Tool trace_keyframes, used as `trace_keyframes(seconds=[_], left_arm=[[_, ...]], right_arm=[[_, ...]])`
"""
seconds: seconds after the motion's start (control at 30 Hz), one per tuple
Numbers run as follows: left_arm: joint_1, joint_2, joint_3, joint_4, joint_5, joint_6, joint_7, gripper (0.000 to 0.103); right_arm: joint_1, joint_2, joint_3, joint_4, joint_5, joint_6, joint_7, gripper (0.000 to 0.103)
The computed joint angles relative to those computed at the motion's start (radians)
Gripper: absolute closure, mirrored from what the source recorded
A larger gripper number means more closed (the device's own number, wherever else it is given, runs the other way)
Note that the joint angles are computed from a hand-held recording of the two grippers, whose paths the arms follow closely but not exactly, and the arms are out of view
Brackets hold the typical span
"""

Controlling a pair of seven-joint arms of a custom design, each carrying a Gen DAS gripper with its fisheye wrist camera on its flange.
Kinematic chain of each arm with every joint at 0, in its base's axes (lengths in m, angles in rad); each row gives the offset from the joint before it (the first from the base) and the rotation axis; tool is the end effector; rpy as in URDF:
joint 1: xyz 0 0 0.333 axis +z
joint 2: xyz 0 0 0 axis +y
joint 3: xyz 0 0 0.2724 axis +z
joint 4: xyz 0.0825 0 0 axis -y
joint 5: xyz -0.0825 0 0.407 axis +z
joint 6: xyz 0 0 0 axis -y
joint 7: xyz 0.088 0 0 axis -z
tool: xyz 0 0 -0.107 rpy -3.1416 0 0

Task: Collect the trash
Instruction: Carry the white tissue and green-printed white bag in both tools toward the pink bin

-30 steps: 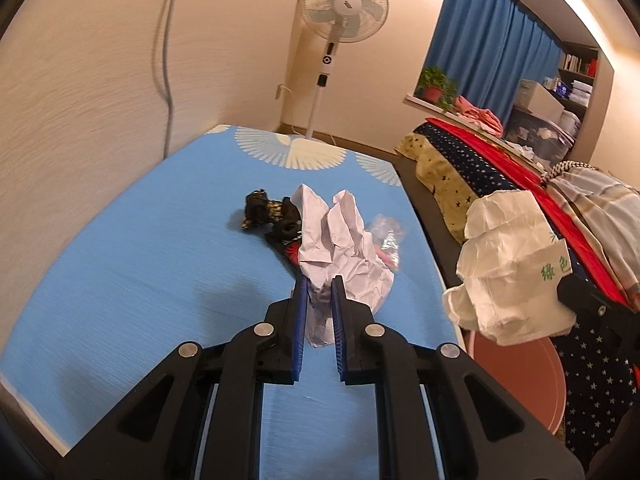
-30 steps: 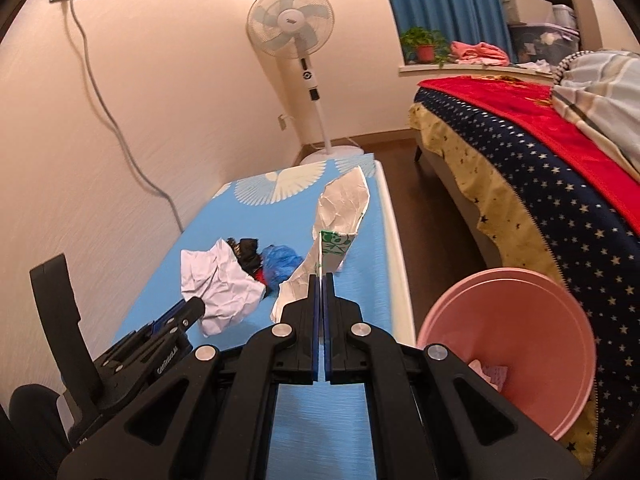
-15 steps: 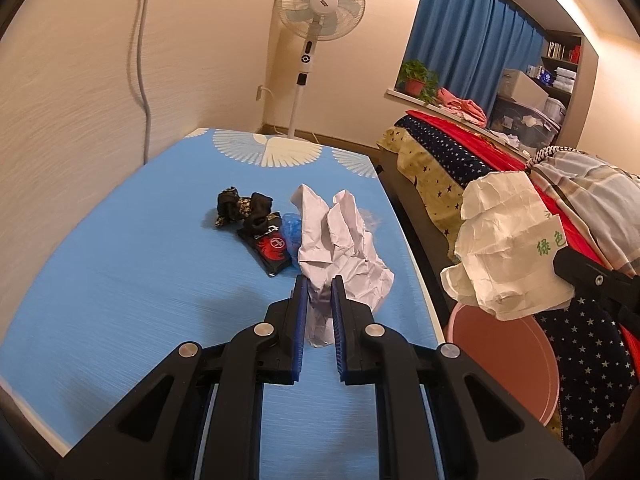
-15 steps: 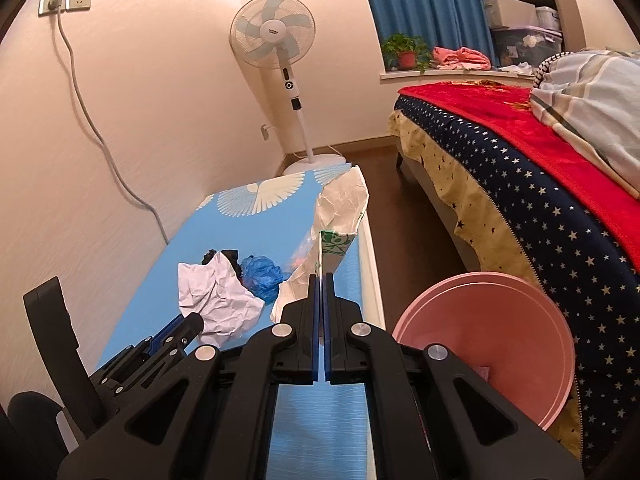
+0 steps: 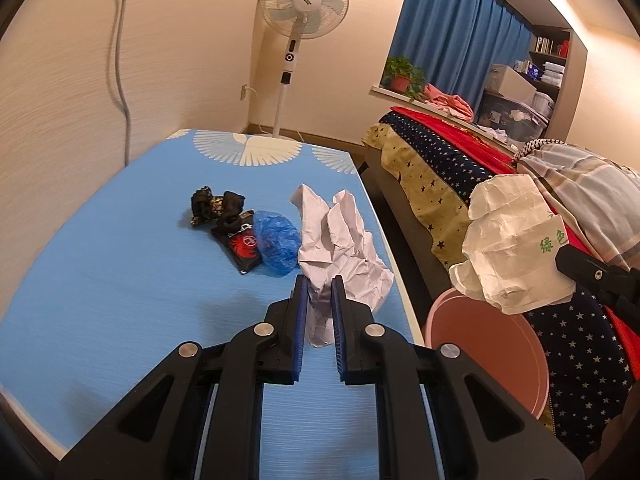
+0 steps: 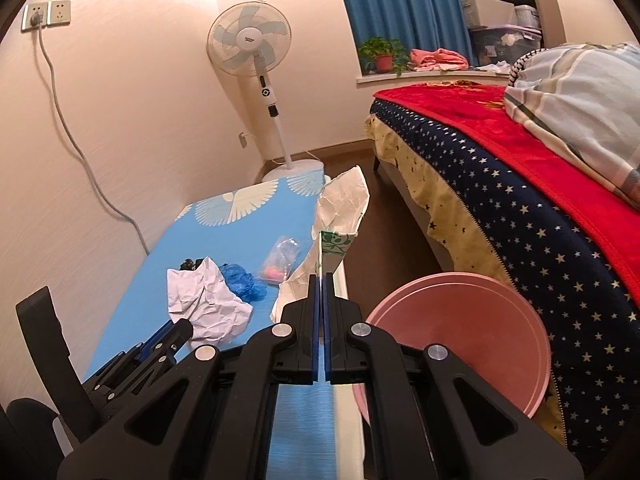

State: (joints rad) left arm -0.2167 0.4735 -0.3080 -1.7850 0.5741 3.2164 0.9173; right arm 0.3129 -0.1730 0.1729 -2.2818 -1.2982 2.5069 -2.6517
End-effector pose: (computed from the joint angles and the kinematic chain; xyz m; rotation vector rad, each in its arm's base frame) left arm 0.5873 -0.3702 0.3621 -1.4408 2.0827 -1.2770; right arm 0.4793 0.2621 0.4070 -1.0544 2.0119 -0.8688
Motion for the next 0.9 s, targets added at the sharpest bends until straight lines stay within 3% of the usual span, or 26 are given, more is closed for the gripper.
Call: trace_keyframes(seconds=[0.9], left_arm=[[0.066, 0.032, -0.12, 0.009, -0.04, -0.017, 0.092, 0.091]], right_arm=[[-0.006, -0.072, 0.02, -0.06, 0.074, -0.069, -0.027, 0.101]])
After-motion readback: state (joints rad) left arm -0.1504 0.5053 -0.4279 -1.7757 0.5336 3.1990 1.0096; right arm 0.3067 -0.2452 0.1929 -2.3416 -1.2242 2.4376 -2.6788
